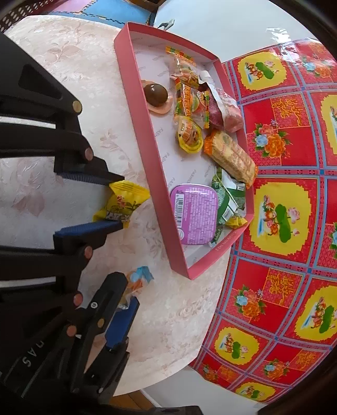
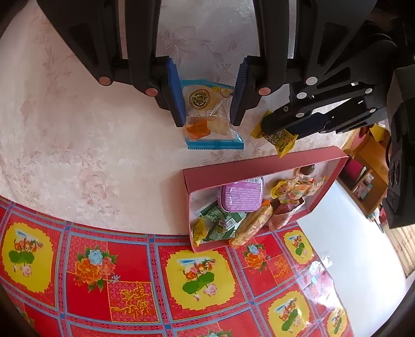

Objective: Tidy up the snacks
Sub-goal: 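Carry the yellow candy and cookie bag over the box with both grippers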

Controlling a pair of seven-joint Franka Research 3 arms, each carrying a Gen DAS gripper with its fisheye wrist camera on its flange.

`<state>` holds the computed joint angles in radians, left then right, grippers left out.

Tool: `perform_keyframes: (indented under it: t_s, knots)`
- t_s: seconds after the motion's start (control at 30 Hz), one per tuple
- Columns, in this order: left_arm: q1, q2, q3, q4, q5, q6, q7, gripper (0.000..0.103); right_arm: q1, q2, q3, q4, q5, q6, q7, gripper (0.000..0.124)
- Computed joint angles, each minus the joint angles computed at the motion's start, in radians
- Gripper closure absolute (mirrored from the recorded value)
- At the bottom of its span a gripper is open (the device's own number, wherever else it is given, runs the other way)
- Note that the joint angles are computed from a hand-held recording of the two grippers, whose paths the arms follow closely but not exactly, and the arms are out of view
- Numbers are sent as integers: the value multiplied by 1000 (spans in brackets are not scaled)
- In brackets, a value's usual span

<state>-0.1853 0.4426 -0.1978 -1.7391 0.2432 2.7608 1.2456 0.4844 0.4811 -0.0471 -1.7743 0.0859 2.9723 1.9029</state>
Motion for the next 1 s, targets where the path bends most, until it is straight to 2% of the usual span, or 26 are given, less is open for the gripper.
perform_keyframes:
  t_s: [0.47,0.7,1.0]
  knots:
    - [22,-55,-6,-65,-19,46,11,78,28,5,-33,8,-26,-7,45,87]
    - [37,-80,-7,-86,-32,52,16,78,21,7,-27,23,-30,-36,77,87]
    - [52,-113,-3,-99,-52,43,13,78,46,-15,-53,11,-79,-34,144,88]
